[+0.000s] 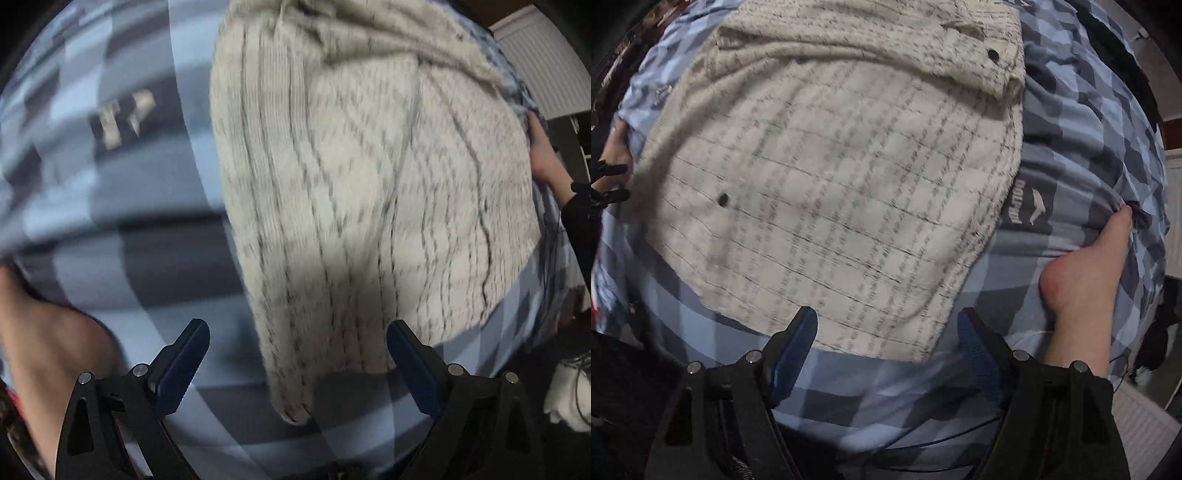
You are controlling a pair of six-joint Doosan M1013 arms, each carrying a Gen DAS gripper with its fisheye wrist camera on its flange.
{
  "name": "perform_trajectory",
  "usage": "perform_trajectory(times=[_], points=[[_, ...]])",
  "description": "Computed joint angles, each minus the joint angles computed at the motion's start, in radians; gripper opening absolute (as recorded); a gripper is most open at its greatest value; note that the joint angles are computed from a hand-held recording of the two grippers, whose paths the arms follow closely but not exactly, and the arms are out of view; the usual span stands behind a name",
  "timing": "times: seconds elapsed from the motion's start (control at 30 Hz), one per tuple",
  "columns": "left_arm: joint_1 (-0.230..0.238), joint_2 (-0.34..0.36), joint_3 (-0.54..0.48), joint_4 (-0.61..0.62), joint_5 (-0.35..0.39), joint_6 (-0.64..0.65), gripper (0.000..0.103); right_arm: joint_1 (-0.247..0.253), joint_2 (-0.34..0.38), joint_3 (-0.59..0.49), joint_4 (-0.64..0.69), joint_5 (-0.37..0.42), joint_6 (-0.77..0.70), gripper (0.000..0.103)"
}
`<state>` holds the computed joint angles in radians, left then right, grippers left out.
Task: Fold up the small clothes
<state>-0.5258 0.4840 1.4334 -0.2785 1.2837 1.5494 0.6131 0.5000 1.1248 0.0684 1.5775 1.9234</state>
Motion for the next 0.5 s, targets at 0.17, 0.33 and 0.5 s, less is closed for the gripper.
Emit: perform_trajectory(times=[0.17, 0.33, 0.5], points=[[-0.026, 0.025, -0.002, 0.007, 0.044, 0.05, 0.097, -0.032, -0.037, 0.096, 0.068, -0.042, 0.067, 0.075], [-0.031, 0.054, -0.01, -0.036, 0.087, 0.058, 0.091, -0.063, -0.064, 0.179, 0.155, -0.105, 0.085, 0.075], [-0.052, 0.054, -0.006, 0.007, 0.107, 0.087, 0.065, -0.064, -0.051, 0.226, 0.173, -0.096, 0.054, 0.075]])
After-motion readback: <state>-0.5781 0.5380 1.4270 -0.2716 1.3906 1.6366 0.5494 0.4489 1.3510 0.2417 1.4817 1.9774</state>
